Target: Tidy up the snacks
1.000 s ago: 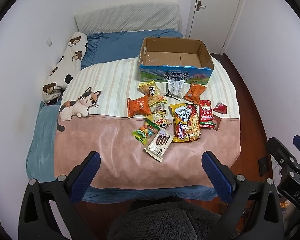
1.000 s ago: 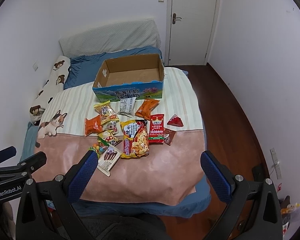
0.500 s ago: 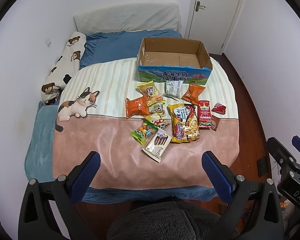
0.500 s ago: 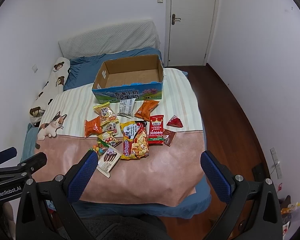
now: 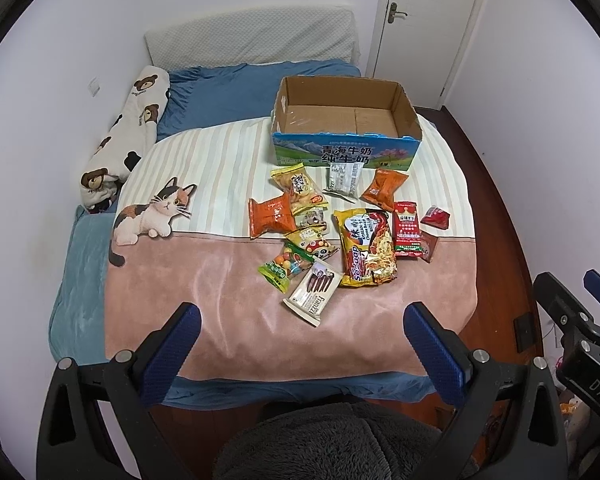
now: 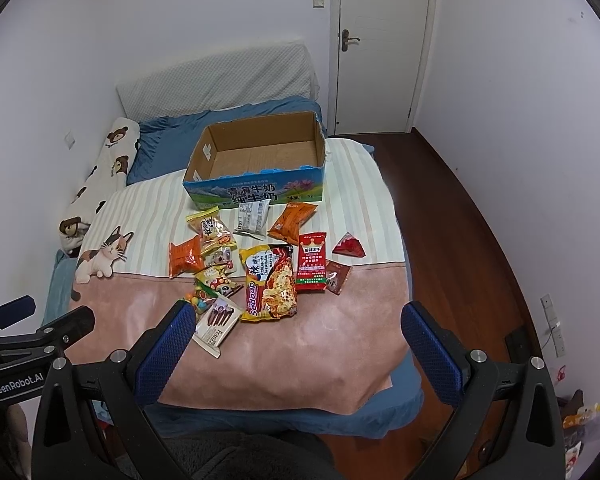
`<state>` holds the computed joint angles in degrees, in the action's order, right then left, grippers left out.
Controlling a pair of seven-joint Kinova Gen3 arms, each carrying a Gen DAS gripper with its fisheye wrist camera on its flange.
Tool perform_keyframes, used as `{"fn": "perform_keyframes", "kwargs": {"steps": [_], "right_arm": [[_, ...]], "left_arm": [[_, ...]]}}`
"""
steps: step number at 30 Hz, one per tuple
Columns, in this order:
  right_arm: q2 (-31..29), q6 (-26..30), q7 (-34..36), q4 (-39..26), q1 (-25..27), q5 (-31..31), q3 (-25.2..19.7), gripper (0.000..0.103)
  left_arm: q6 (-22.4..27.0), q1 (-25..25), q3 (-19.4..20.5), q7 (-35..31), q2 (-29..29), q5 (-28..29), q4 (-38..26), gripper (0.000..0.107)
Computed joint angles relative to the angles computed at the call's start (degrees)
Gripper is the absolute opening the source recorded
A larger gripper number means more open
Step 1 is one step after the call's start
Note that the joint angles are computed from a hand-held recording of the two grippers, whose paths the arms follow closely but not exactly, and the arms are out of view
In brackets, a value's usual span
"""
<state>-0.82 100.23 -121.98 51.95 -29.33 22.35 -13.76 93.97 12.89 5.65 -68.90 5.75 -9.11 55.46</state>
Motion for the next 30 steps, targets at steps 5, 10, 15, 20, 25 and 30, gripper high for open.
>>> {"fn": "perform_keyframes", "kwargs": {"steps": [5,10,15,20,25,30], "right_arm": [[0.0,-0.1,0.1,0.1,0.0,0.1,0.0,0.103],[-0.1,-0.4,0.6,0.0,0.5,-0.5,0.4,0.103],[0.0,-0.5,0.6,0.1,0.6,-0.6,0.4,0.103],[0.1,-0.5,0.6,0.0,0.7,-0.8,0.4,0.103],[0.2,-1.6,0.6,0.9,1.2,-1.8,1.0,0.103],[1.1,-8.0,2.2,6.6,4.6,-7.5,3.8,0.103]], "left_arm": [[-0.2,0.3,0.1,0.1,0.3,0.0,-0.2,0.103],[-0.5,0.5,0.1,0.4,0.3,-0.2,-0.2,0.103],[-0.4,0.5,0.0,0.3,0.2,-0.1,-0.1,0.103],[-0.5,0.3,0.0,0.1,0.2,0.1,-0.1,0.103],[-1.1,0.4,0.0,0.3,0.7,0.3,0.3,0.103],[-6.7,1.0,-0.7,2.5,1.6,-3.9,5.9,0.103]]}}
